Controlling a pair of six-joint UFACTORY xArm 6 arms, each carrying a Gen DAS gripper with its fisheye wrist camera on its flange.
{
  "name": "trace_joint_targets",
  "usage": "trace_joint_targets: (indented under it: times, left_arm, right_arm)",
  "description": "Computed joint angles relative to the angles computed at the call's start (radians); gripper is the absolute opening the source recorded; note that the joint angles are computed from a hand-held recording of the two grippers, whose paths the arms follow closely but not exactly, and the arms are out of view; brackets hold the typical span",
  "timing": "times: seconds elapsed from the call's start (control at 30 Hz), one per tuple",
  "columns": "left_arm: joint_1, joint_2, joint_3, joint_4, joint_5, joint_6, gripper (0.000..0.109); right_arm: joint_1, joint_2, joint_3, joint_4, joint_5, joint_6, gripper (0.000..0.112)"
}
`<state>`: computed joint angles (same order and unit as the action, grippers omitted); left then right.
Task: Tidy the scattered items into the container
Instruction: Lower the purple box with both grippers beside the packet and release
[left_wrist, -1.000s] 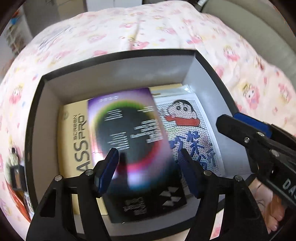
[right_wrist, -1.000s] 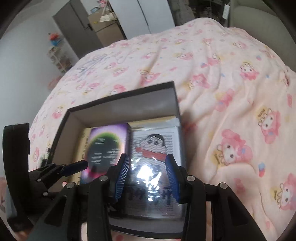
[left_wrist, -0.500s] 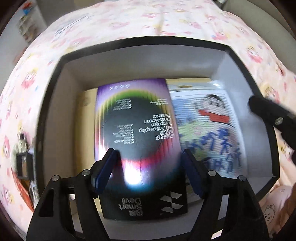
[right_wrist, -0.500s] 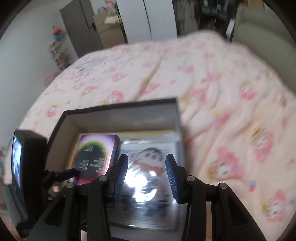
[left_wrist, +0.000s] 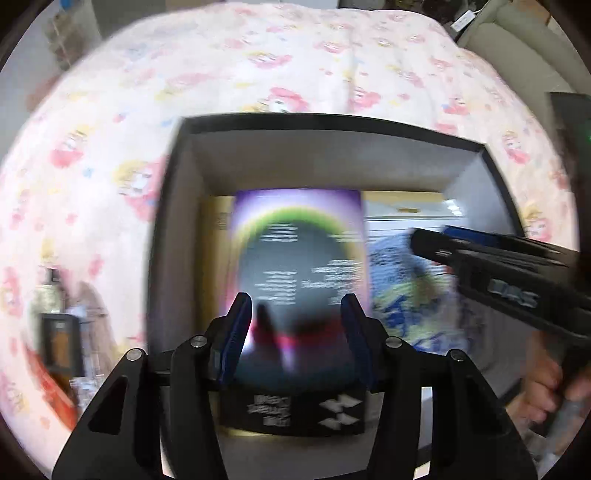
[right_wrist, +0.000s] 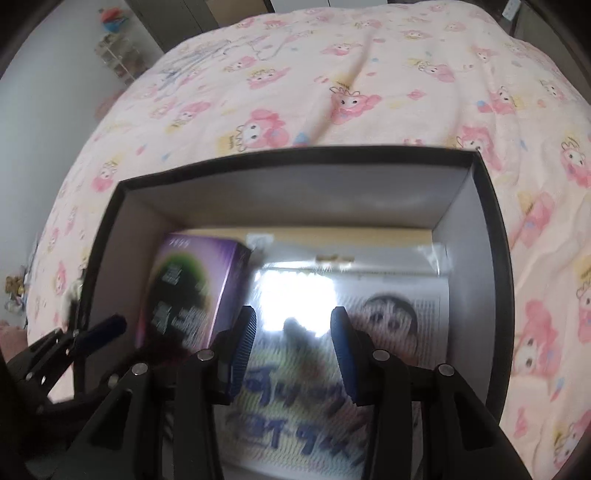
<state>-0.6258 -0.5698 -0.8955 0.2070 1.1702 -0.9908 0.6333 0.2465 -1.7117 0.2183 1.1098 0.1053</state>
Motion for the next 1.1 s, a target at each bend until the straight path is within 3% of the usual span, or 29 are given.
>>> trace_joint_targets:
  times: [0.23,0.4,0.53,0.6,0.8,0.97,1.03,1.1]
  left_arm:
    - [-0.029,0.132,-0.083,0.068,-0.013,-0.092,0.046]
    - [0.023,0.083,-0.018,0.005,-0.1,-0.005,0.048]
    - [0.005,0.141,-0.05,0.037,-0.125,0.027,0.049]
    - [0.028,0.173,-0.065,0.029,-0.15,0.039,0.048]
    - [0.145,0.302,-0.163,0.014,-0.188,0.1,0.041]
    - [0.2,0.382,-0.214,-0.046,-0.148,0.134,0.038]
    - [0.211,0.395,-0.22,-0.086,-0.124,0.159,0.036]
    - [0.203,0.394,-0.215,-0.102,-0.12,0.178,0.035]
  right_arm:
    - [0.026,0.064,-0.047,0.089,0.038,-0.116,0.034]
    - [-0.031,0.073,-0.047,0.304,0.069,-0.212,0.034]
    - [-0.028,0.006,0.03,0.072,-0.084,-0.118,0.034]
    - [-0.034,-0.002,0.041,-0.03,-0.115,-0.076,0.034]
    - [-0.081,0.075,-0.06,0.091,0.015,-0.107,0.034]
    - [-0.053,0.121,-0.105,0.045,0.026,-0.084,0.035]
    - [-0.043,0.126,-0.098,-0.009,0.01,-0.069,0.04]
    - [-0.052,0.124,-0.098,0.017,0.024,-0.08,0.04]
